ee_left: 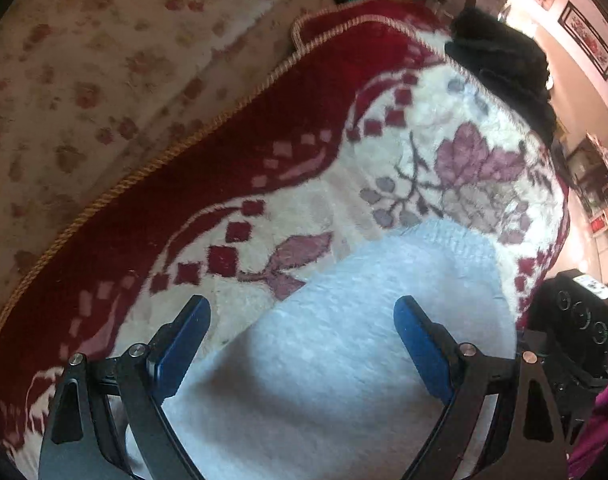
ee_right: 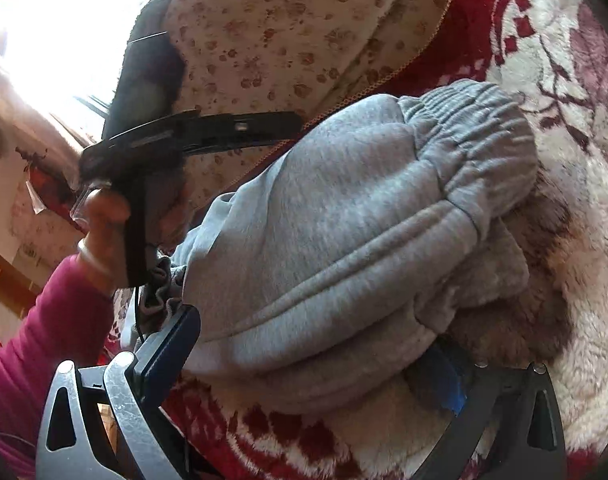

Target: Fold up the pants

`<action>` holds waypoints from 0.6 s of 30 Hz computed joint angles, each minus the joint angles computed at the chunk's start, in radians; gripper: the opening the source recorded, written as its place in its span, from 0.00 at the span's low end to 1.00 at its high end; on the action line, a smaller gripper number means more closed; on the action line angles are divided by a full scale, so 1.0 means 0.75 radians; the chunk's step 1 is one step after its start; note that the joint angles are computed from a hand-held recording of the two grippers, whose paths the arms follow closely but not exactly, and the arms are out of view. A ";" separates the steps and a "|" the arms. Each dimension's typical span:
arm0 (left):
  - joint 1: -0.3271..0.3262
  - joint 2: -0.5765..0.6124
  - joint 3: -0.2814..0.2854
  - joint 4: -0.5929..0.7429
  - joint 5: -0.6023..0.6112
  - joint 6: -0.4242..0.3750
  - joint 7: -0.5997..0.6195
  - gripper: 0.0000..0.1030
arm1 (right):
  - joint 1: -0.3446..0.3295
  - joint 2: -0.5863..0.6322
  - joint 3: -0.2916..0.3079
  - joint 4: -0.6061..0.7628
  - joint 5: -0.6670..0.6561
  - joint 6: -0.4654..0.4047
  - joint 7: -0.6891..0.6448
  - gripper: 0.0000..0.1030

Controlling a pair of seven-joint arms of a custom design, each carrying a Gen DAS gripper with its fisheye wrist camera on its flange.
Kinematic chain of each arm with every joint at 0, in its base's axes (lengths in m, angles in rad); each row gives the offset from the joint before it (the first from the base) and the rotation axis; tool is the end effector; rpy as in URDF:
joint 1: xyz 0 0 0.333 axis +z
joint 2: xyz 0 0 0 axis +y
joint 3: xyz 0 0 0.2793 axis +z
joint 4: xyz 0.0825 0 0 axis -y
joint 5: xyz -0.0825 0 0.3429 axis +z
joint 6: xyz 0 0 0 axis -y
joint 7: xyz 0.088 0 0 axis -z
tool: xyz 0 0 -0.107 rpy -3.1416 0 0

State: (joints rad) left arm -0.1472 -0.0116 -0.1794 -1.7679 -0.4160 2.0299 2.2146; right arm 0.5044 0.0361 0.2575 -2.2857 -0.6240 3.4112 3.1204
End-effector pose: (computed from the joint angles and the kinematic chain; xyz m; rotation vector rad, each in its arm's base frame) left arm 0.5097 -0.1974 0.5565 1.0923 -2.8377 0.7387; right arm 0.3316 0.4063 0.4495 -1.4123 1.5559 0.2543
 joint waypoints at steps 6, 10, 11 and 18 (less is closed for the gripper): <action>-0.002 0.130 -0.011 0.102 0.005 -0.127 0.045 0.90 | 0.075 0.026 -0.039 -0.022 0.254 0.059 -0.221 1.00; 0.011 0.210 -0.013 0.173 -0.026 -0.215 0.007 0.87 | 0.085 0.029 -0.037 -0.023 0.328 0.051 -0.264 0.99; 0.011 0.225 -0.016 0.186 -0.021 -0.234 0.001 0.83 | 0.086 0.028 -0.034 -0.018 0.338 0.036 -0.268 0.98; 0.023 0.223 -0.023 0.197 -0.069 -0.272 0.011 0.40 | 0.045 0.045 -0.014 0.005 0.308 0.059 -0.240 0.60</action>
State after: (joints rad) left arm -0.1302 0.1556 -0.1967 -1.6202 -0.4680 1.8255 2.2226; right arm 0.5380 0.0701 0.2468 -2.2823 -0.3929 3.4552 2.9407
